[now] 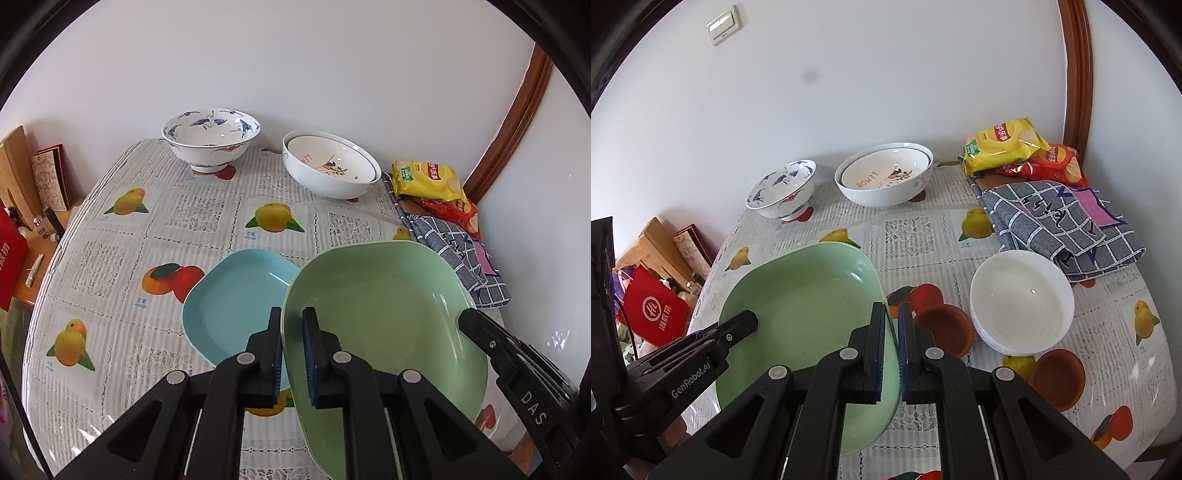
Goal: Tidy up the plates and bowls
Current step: 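Hold the green plate raised in both grippers above the light-blue plate, then lower the green plate with both grippers onto the light-blue plate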
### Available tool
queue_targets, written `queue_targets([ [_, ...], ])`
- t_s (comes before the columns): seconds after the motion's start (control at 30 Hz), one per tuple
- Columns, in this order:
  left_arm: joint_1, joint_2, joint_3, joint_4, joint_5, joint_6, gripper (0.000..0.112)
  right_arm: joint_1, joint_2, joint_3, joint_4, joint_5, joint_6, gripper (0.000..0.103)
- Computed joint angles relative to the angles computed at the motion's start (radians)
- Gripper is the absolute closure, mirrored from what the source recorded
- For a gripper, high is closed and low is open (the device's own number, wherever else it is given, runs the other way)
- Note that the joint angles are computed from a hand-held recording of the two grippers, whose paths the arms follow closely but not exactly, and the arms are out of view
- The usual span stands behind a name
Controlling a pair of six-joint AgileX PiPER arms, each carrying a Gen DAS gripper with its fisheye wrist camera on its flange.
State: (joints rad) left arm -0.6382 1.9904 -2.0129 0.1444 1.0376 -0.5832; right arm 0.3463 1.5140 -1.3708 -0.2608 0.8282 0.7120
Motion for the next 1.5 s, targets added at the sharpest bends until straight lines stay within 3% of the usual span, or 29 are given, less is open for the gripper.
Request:
queue_targets([
  [0.67, 0.111, 0.053, 0.102, -0.025, -0.012, -0.020, 0.102, -0.014, 0.257, -0.101, 0.210, -0.063, -0.212, 0.096],
  [1.17, 0.161, 0.139, 0.015, 0.009, 0.022, -0.067, 0.102, -0.015, 0.500, -0.418, 0.277, 0.028, -0.385, 0.094],
  [1.5, 0.153, 0.172, -0.022, 0.024, 0.034, -0.056, 0.100, -0.036, 0.590, -0.523, 0.303, 0.040, -0.468, 0.091],
])
